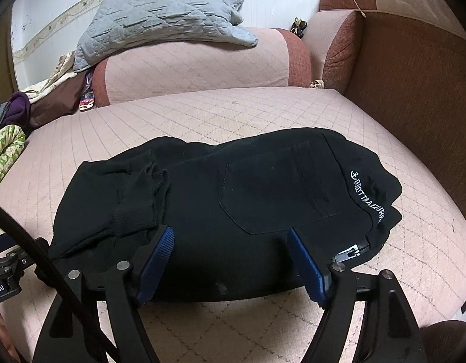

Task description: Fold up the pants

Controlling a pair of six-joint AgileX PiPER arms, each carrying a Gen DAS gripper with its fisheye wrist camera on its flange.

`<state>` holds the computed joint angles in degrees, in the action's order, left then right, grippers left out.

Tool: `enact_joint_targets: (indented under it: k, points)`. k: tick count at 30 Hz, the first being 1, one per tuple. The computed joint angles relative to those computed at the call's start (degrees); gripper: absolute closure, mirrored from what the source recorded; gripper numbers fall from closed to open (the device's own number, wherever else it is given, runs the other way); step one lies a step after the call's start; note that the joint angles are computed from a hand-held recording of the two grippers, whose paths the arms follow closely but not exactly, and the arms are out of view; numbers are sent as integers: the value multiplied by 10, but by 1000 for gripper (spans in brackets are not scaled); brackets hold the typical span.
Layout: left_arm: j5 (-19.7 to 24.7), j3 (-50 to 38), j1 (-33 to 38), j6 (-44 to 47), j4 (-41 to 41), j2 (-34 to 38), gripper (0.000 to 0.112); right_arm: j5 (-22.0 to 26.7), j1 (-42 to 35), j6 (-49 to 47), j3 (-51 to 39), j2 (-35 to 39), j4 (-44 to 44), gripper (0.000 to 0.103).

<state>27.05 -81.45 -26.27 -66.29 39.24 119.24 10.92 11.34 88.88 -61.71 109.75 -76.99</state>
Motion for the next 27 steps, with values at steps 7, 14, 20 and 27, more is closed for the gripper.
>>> enact_joint_targets:
  k: [7,14,20,27]
  points:
    - [-3,3,0,4,-4,-1,34,5,3,6,2,0,-8,21]
    - [-8,9,3,12,-12,-5,34,10,6,11,0,2,-16,21]
    - [-9,10,4,17,-16,-5,34,13,8,11,1,3,-18,21]
    - [-14,16,7,24,-28,-8,34,17,10,2,2,3,-8,20]
